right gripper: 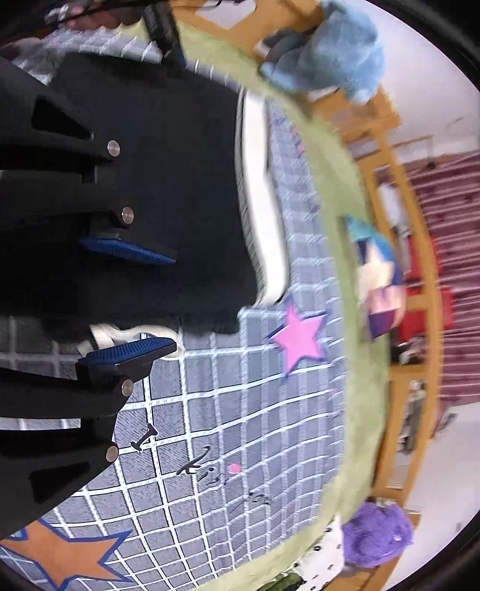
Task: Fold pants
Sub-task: 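Lower the folded pants onto the blanket with both tools and release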
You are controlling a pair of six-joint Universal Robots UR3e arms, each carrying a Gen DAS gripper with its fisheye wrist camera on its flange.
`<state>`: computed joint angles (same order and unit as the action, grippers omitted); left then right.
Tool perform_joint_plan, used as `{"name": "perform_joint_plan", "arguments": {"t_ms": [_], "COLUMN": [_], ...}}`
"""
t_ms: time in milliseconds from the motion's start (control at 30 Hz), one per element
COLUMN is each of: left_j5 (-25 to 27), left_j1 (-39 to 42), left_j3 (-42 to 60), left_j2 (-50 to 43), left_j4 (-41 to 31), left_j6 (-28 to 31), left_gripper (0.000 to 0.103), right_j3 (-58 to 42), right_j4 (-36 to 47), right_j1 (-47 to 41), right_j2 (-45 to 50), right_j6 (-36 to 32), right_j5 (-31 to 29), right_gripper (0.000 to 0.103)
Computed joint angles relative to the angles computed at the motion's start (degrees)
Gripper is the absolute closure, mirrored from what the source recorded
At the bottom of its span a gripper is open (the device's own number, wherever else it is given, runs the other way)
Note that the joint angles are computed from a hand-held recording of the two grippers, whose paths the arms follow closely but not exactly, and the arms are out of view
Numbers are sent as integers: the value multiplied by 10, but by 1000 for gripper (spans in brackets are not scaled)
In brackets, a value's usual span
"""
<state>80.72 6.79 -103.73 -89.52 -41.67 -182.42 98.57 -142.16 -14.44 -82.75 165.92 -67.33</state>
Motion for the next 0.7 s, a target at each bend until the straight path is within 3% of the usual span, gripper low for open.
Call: {"name": "perform_joint_plan", "arguments": {"t_ms": [67, 167, 333, 400, 500, 567, 700], "left_j5": [3, 16, -34, -45, -39, -41, -28], "left_j1": [-5, -17, 15, 30, 35, 32, 2], "left_j3": [-66, -157, -232, -216, -185, -146, -55], "left_j2": [63, 122, 177, 196, 208, 181, 85], "left_j4": [11, 17, -6, -35, -33, -22, 15], "left_j6": [-3, -22, -14, -2, 2, -1, -13], "left_gripper": [39, 36, 32, 34, 34, 34, 34], "right_j3": [67, 163, 287, 272, 224, 205, 115], "right_j4": [-18, -52, -207, -154, -41, -53, -103], "right_j1": [-15, 0, 60, 59, 17, -4, 34], "right_j2": [-59, -107, -111, -132, -171, -172, -85], "right_j6": [-16, -51, -67, -78, -92, -84, -46], "right_j5": [38, 33, -81, -85, -21, 17, -7], "right_gripper": [60, 59, 59, 59, 59, 57, 55]}}
